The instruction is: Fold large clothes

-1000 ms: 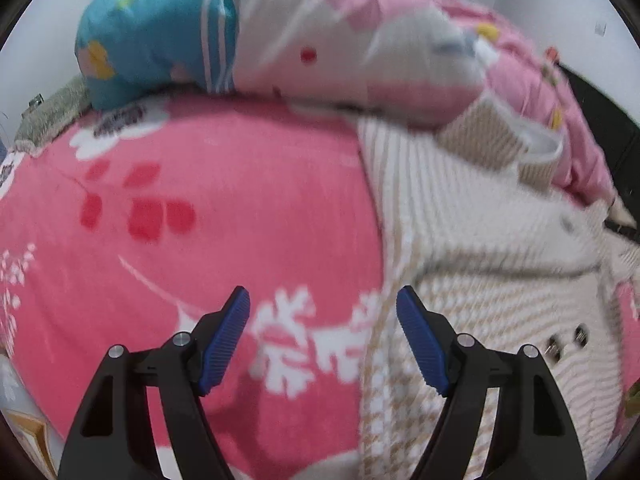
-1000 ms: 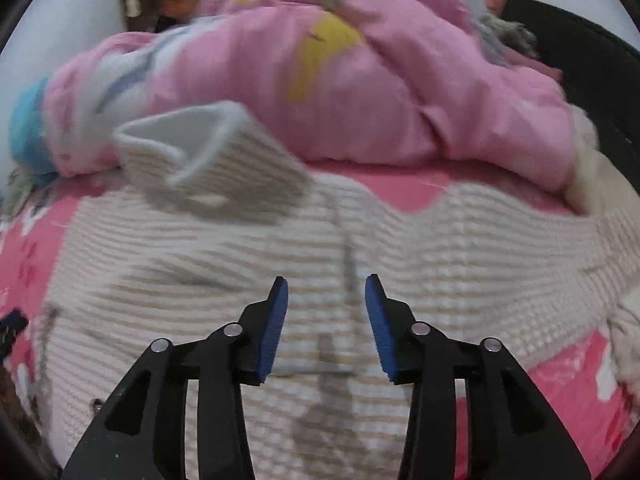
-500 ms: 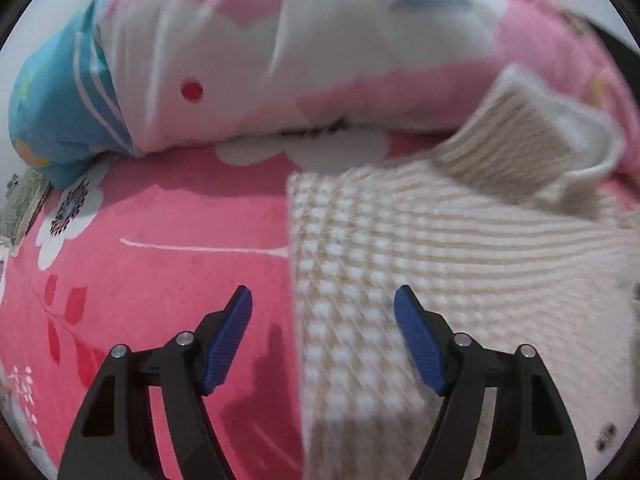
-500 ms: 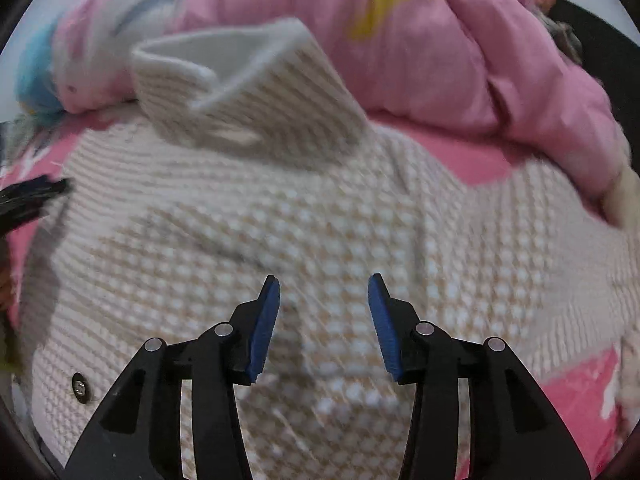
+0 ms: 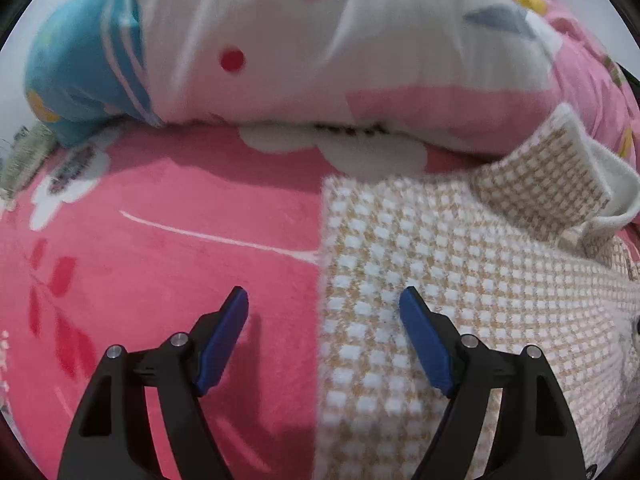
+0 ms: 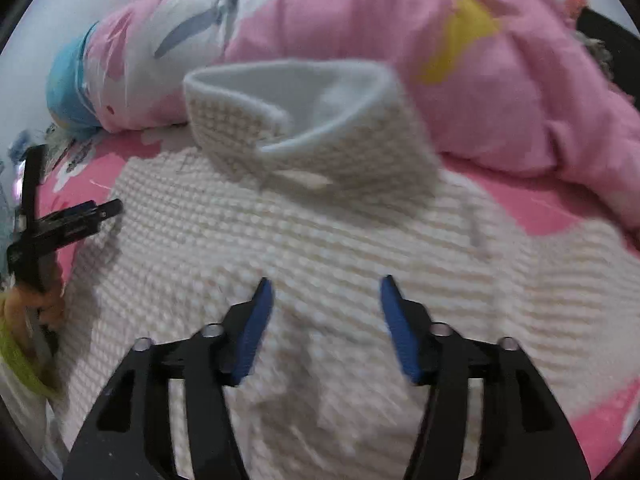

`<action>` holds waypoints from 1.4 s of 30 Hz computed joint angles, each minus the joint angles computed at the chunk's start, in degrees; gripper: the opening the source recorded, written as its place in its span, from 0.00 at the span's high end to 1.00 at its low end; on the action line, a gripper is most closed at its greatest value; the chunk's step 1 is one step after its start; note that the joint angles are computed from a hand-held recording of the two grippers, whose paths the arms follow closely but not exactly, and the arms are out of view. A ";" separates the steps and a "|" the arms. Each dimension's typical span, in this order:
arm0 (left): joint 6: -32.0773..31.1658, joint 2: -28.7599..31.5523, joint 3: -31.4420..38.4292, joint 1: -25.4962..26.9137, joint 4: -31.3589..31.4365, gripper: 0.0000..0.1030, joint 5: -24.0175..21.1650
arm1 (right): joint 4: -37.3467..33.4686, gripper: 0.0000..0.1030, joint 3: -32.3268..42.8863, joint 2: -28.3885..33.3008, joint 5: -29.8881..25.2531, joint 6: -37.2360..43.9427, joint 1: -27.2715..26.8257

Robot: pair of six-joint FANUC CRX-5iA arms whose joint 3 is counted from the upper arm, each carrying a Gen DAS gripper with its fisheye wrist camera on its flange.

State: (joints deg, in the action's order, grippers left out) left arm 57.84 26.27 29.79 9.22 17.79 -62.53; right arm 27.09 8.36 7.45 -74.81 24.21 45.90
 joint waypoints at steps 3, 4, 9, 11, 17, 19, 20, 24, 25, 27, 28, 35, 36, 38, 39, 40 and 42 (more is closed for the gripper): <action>-4.10 -4.09 -4.70 1.37 5.10 0.26 0.66 | -3.15 0.36 0.54 3.72 -1.70 0.59 -1.70; -5.38 -5.22 -6.03 1.60 6.59 0.26 0.64 | -3.03 0.36 0.49 3.30 -1.58 -0.04 -1.63; -12.96 -9.64 -11.35 0.25 12.68 0.23 -0.36 | -1.24 0.28 -4.47 -4.77 -3.21 -7.46 1.41; -13.01 -9.80 -11.98 -1.33 11.21 0.22 -1.29 | 1.14 0.27 -7.87 -9.39 -6.48 -10.80 3.42; -9.11 -10.43 -17.07 -4.39 2.30 0.20 4.68 | 1.95 0.26 -13.61 -20.77 -19.45 -16.66 2.51; -10.50 -11.45 -18.94 -4.38 3.00 0.20 6.61 | 3.43 0.26 -15.64 -24.94 -22.81 -18.00 0.50; -10.64 -11.44 -18.90 -4.37 3.05 0.20 6.54 | 4.25 0.26 -16.70 -27.44 -24.62 -19.22 -0.05; -11.57 -11.38 -19.03 -4.15 3.55 0.18 6.26 | 5.08 0.26 -18.98 -33.57 -26.96 -20.71 -7.67; -11.67 -11.32 -19.01 -4.16 3.55 0.17 6.39 | 4.61 0.26 -18.49 -34.64 -28.64 -19.21 -10.40; -11.51 -10.76 -18.62 -4.12 3.75 0.15 6.54 | 3.87 0.26 -18.54 -34.26 -29.15 -16.57 -15.70; -11.53 -10.62 -18.76 -4.12 3.93 0.13 6.86 | 3.79 0.27 -19.10 -34.59 -28.58 -15.75 -17.98; -13.02 -11.38 -20.91 -3.95 5.43 0.11 9.34 | 1.87 0.45 -23.04 -39.57 -24.23 -17.16 -26.59; -13.23 -11.51 -21.26 -3.92 5.64 0.11 9.67 | 1.57 0.48 -24.52 -40.09 -21.46 -16.72 -29.33; -13.50 -11.61 -21.64 -3.88 5.94 0.11 10.01 | 1.11 0.58 -25.48 -40.93 -19.68 -17.45 -30.71; -13.49 -11.99 -21.99 -3.82 5.92 0.11 9.94 | 1.27 0.60 -25.80 -41.48 -19.56 -17.89 -30.54; -13.59 -12.11 -22.20 -3.78 6.02 0.11 10.04 | 2.06 0.63 -26.93 -42.19 -19.02 -18.71 -30.26; -13.66 -12.19 -22.38 -3.80 5.99 0.11 10.24 | 2.42 0.66 -27.97 -42.08 -17.60 -19.02 -30.62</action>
